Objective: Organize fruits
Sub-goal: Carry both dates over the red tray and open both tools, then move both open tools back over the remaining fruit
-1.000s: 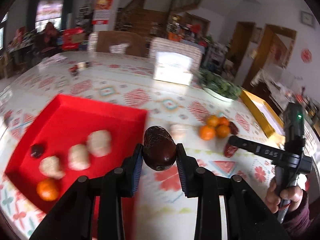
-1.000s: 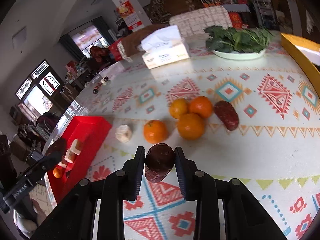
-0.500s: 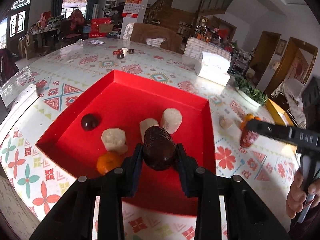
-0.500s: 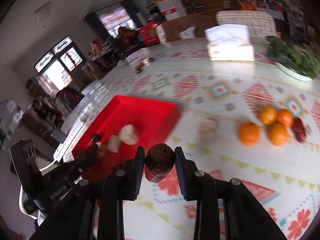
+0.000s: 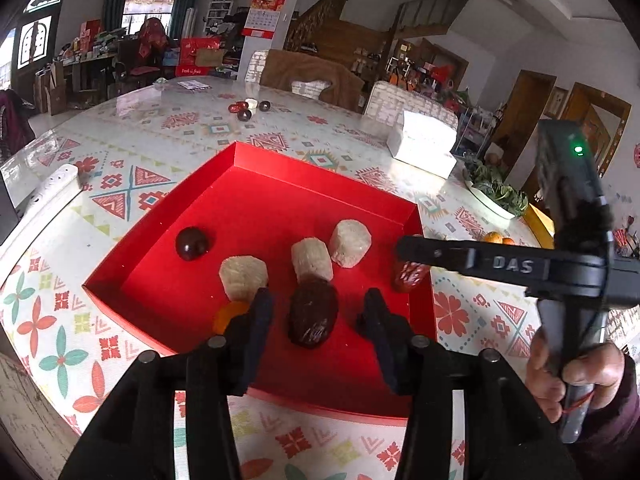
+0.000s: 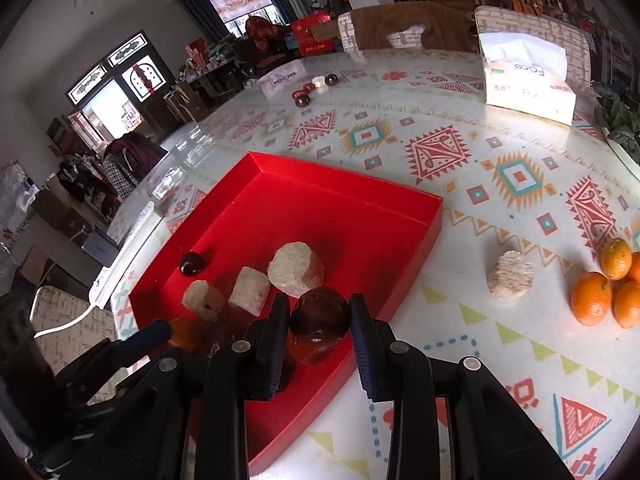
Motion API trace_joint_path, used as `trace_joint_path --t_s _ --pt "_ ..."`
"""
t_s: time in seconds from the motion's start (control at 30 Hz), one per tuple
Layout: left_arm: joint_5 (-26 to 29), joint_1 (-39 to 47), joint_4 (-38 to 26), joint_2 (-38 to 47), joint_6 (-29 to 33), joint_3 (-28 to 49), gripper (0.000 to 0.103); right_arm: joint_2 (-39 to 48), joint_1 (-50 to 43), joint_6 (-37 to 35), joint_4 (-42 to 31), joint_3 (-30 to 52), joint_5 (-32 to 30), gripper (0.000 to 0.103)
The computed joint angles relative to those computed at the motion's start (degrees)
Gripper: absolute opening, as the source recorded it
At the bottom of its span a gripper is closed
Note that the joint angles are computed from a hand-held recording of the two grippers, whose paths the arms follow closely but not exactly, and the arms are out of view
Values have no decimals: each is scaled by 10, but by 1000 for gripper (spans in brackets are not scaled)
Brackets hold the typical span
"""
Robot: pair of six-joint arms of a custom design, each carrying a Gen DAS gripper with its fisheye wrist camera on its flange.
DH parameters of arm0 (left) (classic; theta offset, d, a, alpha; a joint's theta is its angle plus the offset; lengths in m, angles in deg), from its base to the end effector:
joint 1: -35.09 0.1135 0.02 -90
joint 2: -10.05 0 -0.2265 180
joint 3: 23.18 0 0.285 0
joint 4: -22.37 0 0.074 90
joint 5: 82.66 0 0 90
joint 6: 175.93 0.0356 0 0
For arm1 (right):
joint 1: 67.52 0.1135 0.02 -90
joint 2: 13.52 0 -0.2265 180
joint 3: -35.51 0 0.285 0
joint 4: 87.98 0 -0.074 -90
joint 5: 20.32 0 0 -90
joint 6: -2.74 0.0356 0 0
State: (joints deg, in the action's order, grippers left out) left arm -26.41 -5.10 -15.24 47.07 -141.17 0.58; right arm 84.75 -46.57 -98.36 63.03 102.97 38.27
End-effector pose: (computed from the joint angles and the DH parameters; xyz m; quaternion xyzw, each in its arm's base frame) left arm 0.1517 -0.1023 0.1041 -0.2145 0.8812 -0.0530 0.4180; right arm 0.3201 0.1424 0.1015 -0.3243 0.8738 0.2819 0.2274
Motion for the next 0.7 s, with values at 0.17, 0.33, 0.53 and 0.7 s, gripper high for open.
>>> trace_joint_path --t_s 0.17,0.33,0.53,0.7 --pt "1 4 -4 -4 -7 -1 53 20 11 21 18 11 8 34" --pt "-8 -3 -23 -10 -21 3 57 2 1 25 31 0 4 51" --pt "-28 -23 -37 8 -40 22 59 -41 -53 7 26 -22 -20 67" --pt "-55 -61 -34 94 -60 73 67 -53 -115 -20 6 -27 -37 73"
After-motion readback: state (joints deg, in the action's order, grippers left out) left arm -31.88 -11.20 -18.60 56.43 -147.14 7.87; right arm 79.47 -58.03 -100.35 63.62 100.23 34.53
